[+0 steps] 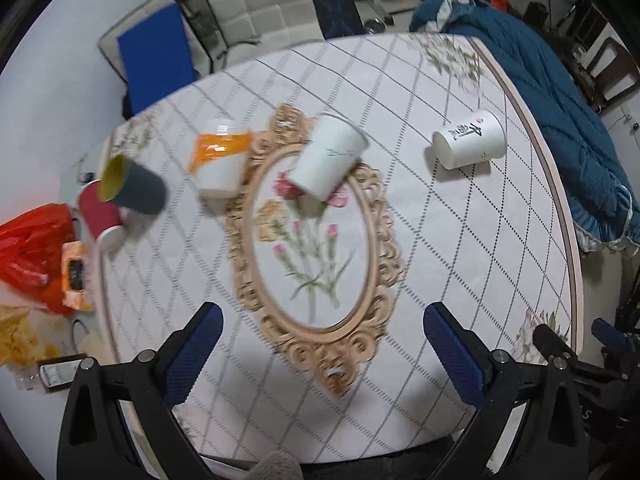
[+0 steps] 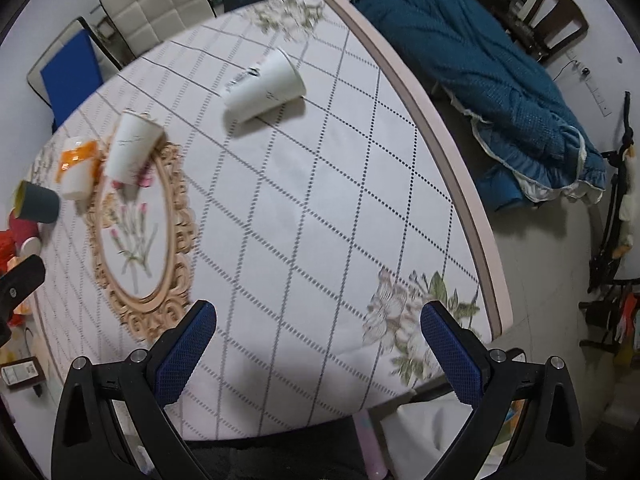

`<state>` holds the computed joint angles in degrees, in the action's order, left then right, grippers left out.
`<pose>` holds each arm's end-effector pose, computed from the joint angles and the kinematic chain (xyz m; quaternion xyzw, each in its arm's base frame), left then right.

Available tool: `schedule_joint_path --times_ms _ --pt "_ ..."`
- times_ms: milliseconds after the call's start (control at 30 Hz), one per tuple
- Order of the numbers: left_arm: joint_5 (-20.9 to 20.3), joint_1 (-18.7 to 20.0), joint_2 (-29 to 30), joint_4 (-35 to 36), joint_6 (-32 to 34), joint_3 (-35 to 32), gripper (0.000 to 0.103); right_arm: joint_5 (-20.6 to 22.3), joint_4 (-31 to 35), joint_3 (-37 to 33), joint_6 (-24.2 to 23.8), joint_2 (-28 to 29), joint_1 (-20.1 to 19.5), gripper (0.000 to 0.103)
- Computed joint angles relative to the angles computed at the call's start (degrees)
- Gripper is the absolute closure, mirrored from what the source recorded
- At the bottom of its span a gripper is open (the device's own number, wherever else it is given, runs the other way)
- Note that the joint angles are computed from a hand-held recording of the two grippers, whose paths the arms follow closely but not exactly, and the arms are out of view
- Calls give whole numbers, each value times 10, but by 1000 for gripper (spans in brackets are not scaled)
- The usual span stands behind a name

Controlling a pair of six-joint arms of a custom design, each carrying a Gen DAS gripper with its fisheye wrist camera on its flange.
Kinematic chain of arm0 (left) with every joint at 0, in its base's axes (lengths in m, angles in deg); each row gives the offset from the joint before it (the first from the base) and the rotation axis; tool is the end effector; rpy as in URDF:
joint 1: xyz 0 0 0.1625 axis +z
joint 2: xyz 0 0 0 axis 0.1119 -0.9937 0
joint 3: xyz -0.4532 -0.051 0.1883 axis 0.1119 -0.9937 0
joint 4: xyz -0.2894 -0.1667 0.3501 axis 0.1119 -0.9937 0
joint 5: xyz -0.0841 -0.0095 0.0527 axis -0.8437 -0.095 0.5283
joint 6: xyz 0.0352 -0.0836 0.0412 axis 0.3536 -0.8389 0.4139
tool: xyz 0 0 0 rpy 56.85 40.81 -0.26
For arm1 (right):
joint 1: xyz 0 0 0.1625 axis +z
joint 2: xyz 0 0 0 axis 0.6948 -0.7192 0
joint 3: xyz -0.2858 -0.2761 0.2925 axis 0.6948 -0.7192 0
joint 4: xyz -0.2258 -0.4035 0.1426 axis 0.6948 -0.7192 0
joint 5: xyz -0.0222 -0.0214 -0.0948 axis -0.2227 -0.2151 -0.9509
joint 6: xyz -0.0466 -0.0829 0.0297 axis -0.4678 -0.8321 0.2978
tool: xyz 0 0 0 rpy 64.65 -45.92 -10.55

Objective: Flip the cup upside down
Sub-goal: 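Move the left gripper toward the white calligraphy cup lying on its side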

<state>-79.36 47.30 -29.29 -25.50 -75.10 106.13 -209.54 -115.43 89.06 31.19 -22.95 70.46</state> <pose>-0.3055 -0.7493 0.2260 0.3767 0.8487 0.0608 0.3662 0.3163 -0.5445 0.1368 -0.3911 -0.8192 0.2047 0.3662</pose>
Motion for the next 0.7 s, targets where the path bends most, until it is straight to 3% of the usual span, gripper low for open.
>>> schedule_joint_path --times_ms 100,167,300,700 --pt "0 -3 30 1 -2 -12 0 10 -35 21 -44 -14 -33 0" --pt "-5 -4 45 -41 7 -8 0 14 -44 24 -67 -19 -51 0" --pt "-3 -8 85 -66 56 -29 0 15 -63 29 -104 -26 -82 0" --pt "-16 -21 179 -132 359 -90 1 19 -120 55 -167 -50 -142 0"
